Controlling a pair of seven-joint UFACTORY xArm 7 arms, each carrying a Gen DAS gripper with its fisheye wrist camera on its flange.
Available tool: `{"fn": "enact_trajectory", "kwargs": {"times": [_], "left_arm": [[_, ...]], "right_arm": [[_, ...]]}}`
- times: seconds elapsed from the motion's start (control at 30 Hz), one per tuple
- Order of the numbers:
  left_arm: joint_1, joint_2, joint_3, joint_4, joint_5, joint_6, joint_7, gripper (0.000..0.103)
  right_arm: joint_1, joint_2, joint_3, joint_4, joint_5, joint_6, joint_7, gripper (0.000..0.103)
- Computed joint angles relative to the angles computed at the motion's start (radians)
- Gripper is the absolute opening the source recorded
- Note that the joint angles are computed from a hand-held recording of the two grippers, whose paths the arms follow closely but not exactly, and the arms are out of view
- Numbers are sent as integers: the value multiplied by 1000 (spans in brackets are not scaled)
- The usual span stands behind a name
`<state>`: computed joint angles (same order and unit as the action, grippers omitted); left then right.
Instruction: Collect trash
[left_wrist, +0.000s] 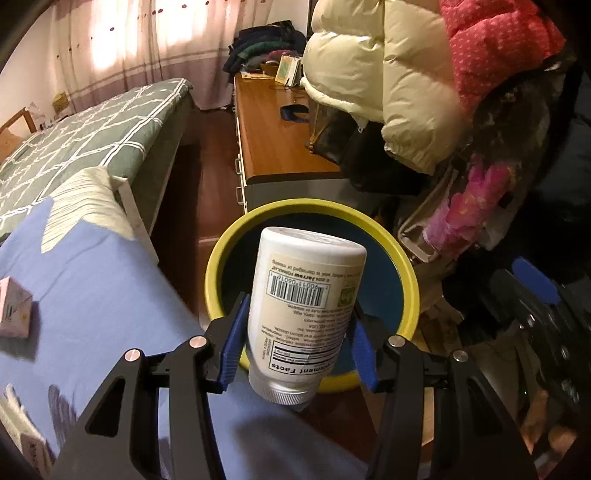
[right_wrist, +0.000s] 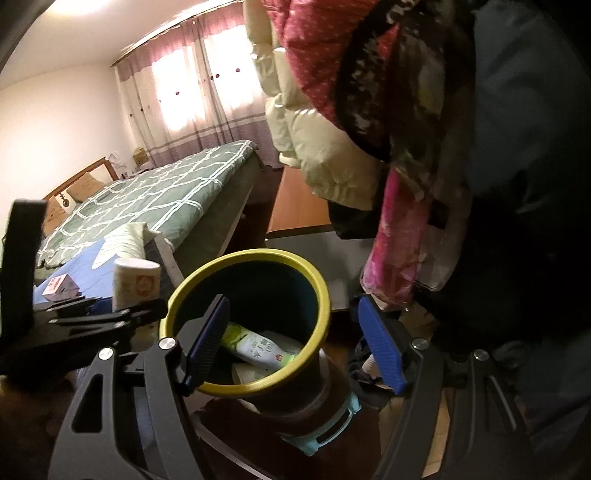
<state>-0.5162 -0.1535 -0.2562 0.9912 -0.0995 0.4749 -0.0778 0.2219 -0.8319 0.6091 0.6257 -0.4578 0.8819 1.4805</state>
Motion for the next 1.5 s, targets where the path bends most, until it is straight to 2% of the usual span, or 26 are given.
{"fn": "enact_trajectory", "kwargs": {"times": [0.07,0.1,0.13,0.17,0.37,0.47,0.63,0.87,0.93,1.07,1.2,1.27,1.37,1.5], "left_arm": [[5,29,-7,23,24,1,-24,52],[11,45,-14,37,55,1,-55,56],[15,47,-17,40,81,-3,-83,75],[20,42,-21,33,110,-22,-116,82],[31,-67,-7,-40,134,-46,-166,84],[38,-199,15,-135,95,-72,-170,90],[69,-433,51,-286,67,-76,-157,93],[169,-762,144,-448,69,28,-111,94],[227,-857,175,-485,84,72,-88,94],[362,-1024,236,-550,119,144,-38,94],[529,-1147,321,-608,164,193,25,95],[610,-1175,354,-634,185,193,57,95],[729,-1187,405,-683,217,153,107,95],[798,-1152,478,-718,193,102,174,95]], "right_arm": [[5,-6,-7,-10,4,-3,1,69],[6,-7,-9,-12,4,-4,0,69],[6,-7,-10,-14,5,-5,0,69],[7,-7,-12,-17,6,-6,0,69],[7,1,-12,-17,9,-26,3,69],[3,27,-5,-8,5,-49,4,69],[-9,109,27,43,-21,-95,13,69],[-46,319,117,217,-140,-141,45,69],[-47,398,139,281,-193,-148,59,69],[-69,618,243,458,-366,-118,103,69],[-6,873,306,639,-561,-42,140,69],[66,1010,300,745,-632,-14,116,69],[165,1137,266,860,-681,-1,70,69],[298,1262,214,999,-693,50,1,69]]}}
